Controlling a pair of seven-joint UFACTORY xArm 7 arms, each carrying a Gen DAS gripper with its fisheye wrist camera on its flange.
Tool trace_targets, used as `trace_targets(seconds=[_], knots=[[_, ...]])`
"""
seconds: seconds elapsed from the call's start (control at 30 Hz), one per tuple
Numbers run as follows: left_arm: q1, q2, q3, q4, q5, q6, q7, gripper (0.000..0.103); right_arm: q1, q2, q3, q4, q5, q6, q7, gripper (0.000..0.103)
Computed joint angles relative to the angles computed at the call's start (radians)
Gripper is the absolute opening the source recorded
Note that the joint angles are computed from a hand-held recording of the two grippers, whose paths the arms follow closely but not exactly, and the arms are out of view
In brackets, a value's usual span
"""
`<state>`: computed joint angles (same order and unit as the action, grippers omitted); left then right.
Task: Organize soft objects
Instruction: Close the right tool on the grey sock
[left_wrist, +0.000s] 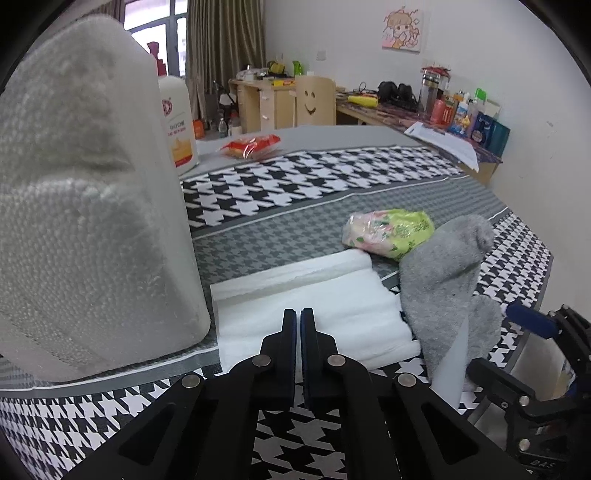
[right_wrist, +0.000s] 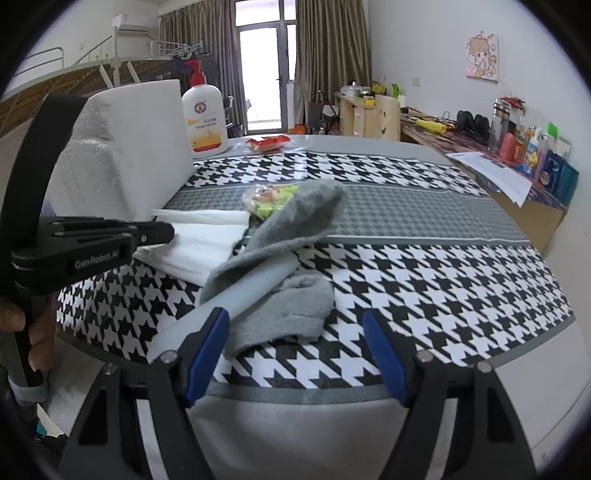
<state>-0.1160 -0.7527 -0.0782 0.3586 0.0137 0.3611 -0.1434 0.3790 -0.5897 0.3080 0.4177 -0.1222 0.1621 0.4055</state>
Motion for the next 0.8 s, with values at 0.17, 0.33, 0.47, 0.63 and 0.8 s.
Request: trace_targets(seconds=[0.17,0.33,0.47,0.63,0.8], knots=[[-0.017,-0.032,0.008,-0.013,-0.008,-0.021,0.009,0.002,0.035,0.031,-0.027,0.012,0.007,-0.005,-0.036,0.06],[-0.033,-0.057,0.022,-0.024,-0.019,-0.032,0.025,0.002,0.055,0.048,-0.039,0.022,0.019,-0.02,-0.062,0.055],[-0.041,-0.082,0.032,-0.034,-0.031,-0.039,0.036,0.002,0.091,0.078,-0.064,0.048,0.049,0.002,-0.089,0.037],[-0.042,-0.114,0.034,-0.046,-0.039,-0.041,0.044,0.002,0.107,0.074,-0.066,0.06,0.086,0.024,-0.107,0.014],[-0.037,-0.157,0.027,-0.054,-0.038,-0.042,0.044,0.002,0.095,0.01,-0.049,0.042,0.089,0.018,-0.09,0.013]])
